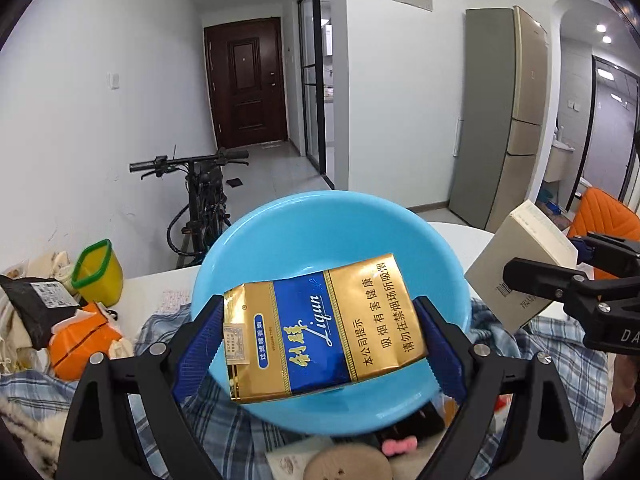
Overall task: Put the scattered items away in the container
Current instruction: 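Carry the gold pack in the left gripper while the right carries the cream box over the basin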
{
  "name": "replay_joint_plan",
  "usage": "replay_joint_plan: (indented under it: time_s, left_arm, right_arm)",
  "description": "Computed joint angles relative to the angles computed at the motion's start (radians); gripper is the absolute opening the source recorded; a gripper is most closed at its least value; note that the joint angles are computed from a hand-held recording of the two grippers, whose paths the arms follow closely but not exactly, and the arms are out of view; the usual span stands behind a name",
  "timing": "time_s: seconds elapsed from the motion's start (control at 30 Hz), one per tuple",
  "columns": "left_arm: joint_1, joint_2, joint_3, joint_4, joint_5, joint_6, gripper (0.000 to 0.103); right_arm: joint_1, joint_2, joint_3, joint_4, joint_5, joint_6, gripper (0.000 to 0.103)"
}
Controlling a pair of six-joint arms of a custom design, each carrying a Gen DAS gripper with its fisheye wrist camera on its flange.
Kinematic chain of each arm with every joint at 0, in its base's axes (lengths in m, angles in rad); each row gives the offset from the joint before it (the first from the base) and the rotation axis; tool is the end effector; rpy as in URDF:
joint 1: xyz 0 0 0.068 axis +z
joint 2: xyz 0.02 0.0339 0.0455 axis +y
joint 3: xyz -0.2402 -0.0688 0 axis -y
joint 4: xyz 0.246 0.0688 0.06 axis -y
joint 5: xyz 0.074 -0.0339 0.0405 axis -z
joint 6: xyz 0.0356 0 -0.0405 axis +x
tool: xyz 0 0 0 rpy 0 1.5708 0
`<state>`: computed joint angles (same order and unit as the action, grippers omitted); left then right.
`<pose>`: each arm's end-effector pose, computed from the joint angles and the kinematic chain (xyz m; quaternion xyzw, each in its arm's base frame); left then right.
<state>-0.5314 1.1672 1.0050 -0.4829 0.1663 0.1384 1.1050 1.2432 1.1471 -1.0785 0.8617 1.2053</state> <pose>0.2257 -0.1395 0.2883 0.3281 0.8300 -0.1598 0.4219 0.1278 0.1941 0.2874 0.1267 0.8856 -0.0017 0.4468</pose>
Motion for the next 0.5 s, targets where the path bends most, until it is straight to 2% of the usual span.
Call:
replay_joint_plan:
  time_s: [0.23,0.5]
  left_arm:
    - [-0.013,0.202,0.129,0.041,-0.011,0.012,0.093]
    - [0.013,0.373,0.273,0.067,0.01,0.02,0.092]
  right_arm:
    - [-0.191,-0.003,-0.029,0.174,-0.1,-0.234,0.056]
    - [-0.342,-0.007,-0.051,0.326,-0.228,-0.391,0.056]
